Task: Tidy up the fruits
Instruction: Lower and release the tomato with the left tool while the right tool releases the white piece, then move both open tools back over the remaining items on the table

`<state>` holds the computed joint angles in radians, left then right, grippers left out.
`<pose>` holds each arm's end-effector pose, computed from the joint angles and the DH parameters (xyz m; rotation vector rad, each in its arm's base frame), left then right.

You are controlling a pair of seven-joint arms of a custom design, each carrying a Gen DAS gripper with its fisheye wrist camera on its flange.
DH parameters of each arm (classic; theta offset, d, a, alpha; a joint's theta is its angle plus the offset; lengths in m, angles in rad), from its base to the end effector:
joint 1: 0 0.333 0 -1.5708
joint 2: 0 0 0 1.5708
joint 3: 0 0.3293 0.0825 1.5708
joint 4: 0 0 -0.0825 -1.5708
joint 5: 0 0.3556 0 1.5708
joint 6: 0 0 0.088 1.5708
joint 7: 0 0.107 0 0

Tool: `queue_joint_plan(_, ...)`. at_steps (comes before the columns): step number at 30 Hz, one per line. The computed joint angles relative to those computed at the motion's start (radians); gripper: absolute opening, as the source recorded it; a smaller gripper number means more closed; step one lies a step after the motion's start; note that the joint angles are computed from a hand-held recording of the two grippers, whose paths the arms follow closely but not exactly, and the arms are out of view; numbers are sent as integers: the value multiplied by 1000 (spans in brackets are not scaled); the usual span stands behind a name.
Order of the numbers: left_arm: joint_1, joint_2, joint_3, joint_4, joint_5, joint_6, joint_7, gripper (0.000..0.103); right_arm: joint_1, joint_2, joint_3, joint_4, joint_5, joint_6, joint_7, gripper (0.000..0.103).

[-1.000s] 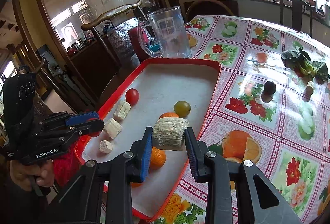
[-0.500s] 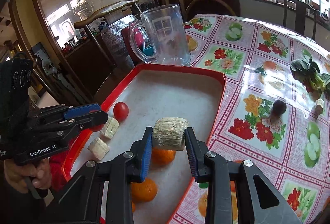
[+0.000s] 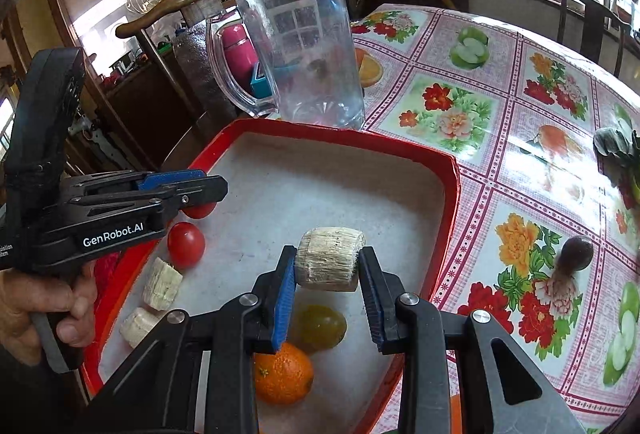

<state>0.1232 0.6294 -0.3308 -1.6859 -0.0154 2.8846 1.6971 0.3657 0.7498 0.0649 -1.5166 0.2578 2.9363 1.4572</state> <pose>0.7024 -0.1010 0.3459 -1.7441 2.1352 -0.7974 0.6884 0.2844 0.3224 -1.9833 1.4981 -0.3230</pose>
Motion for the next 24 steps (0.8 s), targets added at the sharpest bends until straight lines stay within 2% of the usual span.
queue_joint_plan(3, -28, 10, 35, 18, 18, -29, -30, 26, 1, 9, -2, 10, -4, -16, -2, 32)
queue_joint_plan(5, -20, 11, 26, 18, 12, -31, -30, 27, -4, 6, 7, 2, -1, -12, -10, 35)
queue_joint_plan(7, -33, 8, 41, 19, 23, -37, -42, 27, -9, -4, 16, -13, 4, -5, -21, 36)
queue_joint_plan(12, -56, -15, 68, -7, 46, -28, -85, 29, -31, -55, 52, -89, 32, 47, -64, 37)
queue_joint_plan(14, -40, -31, 51, -34, 39, -8, -84, 36, -39, -81, 61, -127, 47, 70, -74, 37)
queue_joint_plan(15, -35, -41, 45, -51, 34, 7, -87, 46, -46, -94, 69, -146, 56, 81, -80, 37)
queue_joint_plan(17, -35, -64, 44, -85, 37, 41, -99, 59, -64, -121, 88, -185, 75, 107, -97, 37)
queue_joint_plan(24, 19, -123, -34, -175, 16, 107, -71, 59, -127, -221, 135, -337, 138, 195, -140, 37)
